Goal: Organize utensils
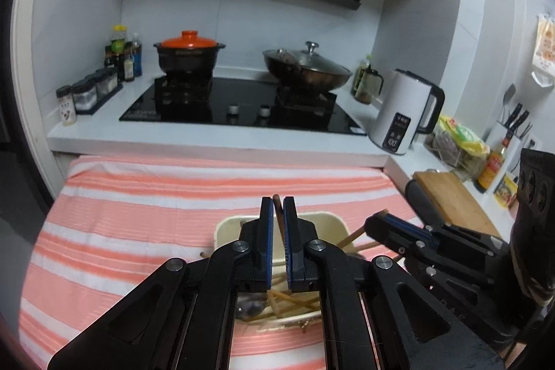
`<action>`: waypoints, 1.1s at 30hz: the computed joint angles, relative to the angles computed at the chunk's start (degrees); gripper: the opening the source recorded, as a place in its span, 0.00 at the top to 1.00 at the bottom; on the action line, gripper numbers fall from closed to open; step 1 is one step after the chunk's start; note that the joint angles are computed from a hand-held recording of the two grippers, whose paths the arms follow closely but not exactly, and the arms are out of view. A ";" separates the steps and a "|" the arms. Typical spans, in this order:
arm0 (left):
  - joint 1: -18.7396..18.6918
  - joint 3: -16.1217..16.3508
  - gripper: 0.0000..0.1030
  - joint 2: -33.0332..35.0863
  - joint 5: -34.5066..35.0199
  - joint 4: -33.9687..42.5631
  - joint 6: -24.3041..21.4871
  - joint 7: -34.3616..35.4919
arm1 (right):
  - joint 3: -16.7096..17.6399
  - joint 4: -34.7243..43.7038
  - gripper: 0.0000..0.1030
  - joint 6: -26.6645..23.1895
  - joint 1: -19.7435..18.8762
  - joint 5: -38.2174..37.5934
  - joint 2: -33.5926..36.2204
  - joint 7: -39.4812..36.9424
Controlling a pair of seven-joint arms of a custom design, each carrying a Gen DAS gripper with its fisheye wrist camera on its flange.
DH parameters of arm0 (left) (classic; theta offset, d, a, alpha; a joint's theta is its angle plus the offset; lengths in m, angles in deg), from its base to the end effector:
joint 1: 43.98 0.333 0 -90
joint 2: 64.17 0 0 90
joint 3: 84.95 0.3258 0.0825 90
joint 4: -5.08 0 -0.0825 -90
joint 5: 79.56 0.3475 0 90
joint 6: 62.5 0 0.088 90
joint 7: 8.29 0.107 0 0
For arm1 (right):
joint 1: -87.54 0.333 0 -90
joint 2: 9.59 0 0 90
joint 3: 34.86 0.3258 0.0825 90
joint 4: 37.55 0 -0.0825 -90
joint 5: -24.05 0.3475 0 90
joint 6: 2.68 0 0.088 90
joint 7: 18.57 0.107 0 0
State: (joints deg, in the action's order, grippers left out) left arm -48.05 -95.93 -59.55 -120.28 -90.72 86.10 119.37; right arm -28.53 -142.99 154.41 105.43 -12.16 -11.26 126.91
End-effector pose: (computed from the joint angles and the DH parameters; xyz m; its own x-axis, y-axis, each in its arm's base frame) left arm 0.5863 -0.1390 0.6597 -0.5243 -0.8299 0.1907 -0.5472 0.1568 -0.8222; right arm 0.5069 0.2547 0.6576 0.0273 -0.9813 -0.1903 -0.5377 0.1460 -0.8304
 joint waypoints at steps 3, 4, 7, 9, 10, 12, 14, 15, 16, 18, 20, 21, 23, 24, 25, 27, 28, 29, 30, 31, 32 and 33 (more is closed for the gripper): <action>0.57 0.57 0.55 -1.28 0.04 -1.46 -1.38 -0.05 | -0.18 -1.40 0.90 1.09 0.01 2.87 -0.87 -2.19; 0.76 0.78 0.31 -2.66 -1.05 -3.03 -0.57 0.95 | -0.05 -1.95 0.75 1.30 -0.15 2.48 -1.58 -1.79; 0.63 2.28 0.09 -7.67 -5.80 -8.09 1.86 5.87 | 1.35 -4.36 0.36 2.51 -1.77 -4.18 -5.17 5.13; 0.12 3.84 0.05 -11.26 -6.43 -11.02 2.00 7.83 | 3.03 -5.42 0.36 1.62 -2.84 -7.49 -7.82 7.70; -0.37 4.47 0.02 -13.84 -6.74 -13.64 3.52 9.01 | 3.96 -6.20 0.33 1.29 -3.46 -9.01 -9.46 8.90; -1.59 5.27 0.01 -18.65 -6.48 -18.99 8.43 10.20 | 6.66 -7.67 0.26 -0.77 -4.97 -12.62 -13.01 11.85; -2.39 5.65 0.01 -23.93 -4.92 -24.78 11.75 9.91 | 9.80 -8.91 0.17 -4.66 -5.97 -14.85 -16.49 13.83; -2.34 5.87 0.01 -26.33 -3.39 -26.91 11.30 8.83 | 11.15 -9.32 0.16 -6.64 -6.12 -15.22 -17.87 14.27; -2.62 6.49 0.00 -28.74 -2.26 -28.90 9.66 8.07 | 12.55 -10.29 0.15 -8.74 -6.01 -15.22 -19.64 14.84; -3.29 8.11 0.00 -33.18 -0.30 -32.26 5.65 6.34 | 14.00 -11.50 0.13 -11.08 -5.34 -13.72 -21.86 14.77; -3.15 8.35 0.00 -37.76 1.60 -36.41 5.40 3.42 | 15.48 -13.80 0.06 -13.06 -4.47 -11.26 -24.94 15.62; -2.77 8.07 0.00 -39.96 2.84 -38.46 5.89 1.84 | 16.41 -14.80 0.03 -14.27 -4.19 -10.07 -26.45 16.18; -2.41 7.98 0.00 -44.09 5.23 -42.13 6.40 -0.40 | 18.82 -16.22 0.00 -17.34 -3.84 -8.16 -29.13 16.90; -2.22 8.09 0.00 -45.75 6.48 -43.50 6.19 -1.33 | 20.18 -16.18 0.00 -19.35 -3.95 -7.45 -29.66 16.92; -1.77 8.04 0.00 -47.48 7.96 -44.68 5.61 -2.45 | 21.34 -16.24 0.00 -21.36 -3.67 -6.60 -30.33 16.74; -1.54 8.29 0.00 -50.04 10.42 -46.40 4.98 -4.01 | 23.06 -16.03 0.00 -24.71 -2.91 -4.83 -31.05 16.29; -1.56 8.60 0.00 -51.38 11.47 -47.23 4.61 -4.69 | 23.72 -15.91 0.00 -25.85 -2.49 -4.13 -31.30 16.26; -1.36 8.77 0.00 -52.31 12.59 -47.71 4.19 -5.62 | 24.36 -15.95 0.00 -26.71 -2.08 -3.63 -31.63 16.34; -0.76 8.56 0.00 -53.26 13.97 -48.17 3.78 -6.81 | 24.95 -15.88 0.00 -27.51 -1.79 -3.28 -31.84 16.42; -0.06 8.13 0.00 -54.33 15.32 -48.87 3.94 -8.02 | 25.65 -15.70 0.00 -28.23 -1.66 -3.12 -31.95 16.71; 0.24 7.94 0.00 -55.55 16.43 -49.78 4.58 -8.79 | 26.22 -15.70 0.00 -28.90 -1.39 -2.85 -32.15 17.01; 0.11 8.17 0.00 -56.63 17.41 -50.58 4.99 -9.11 | 26.55 -15.62 0.00 -29.30 -1.15 -2.62 -32.19 17.17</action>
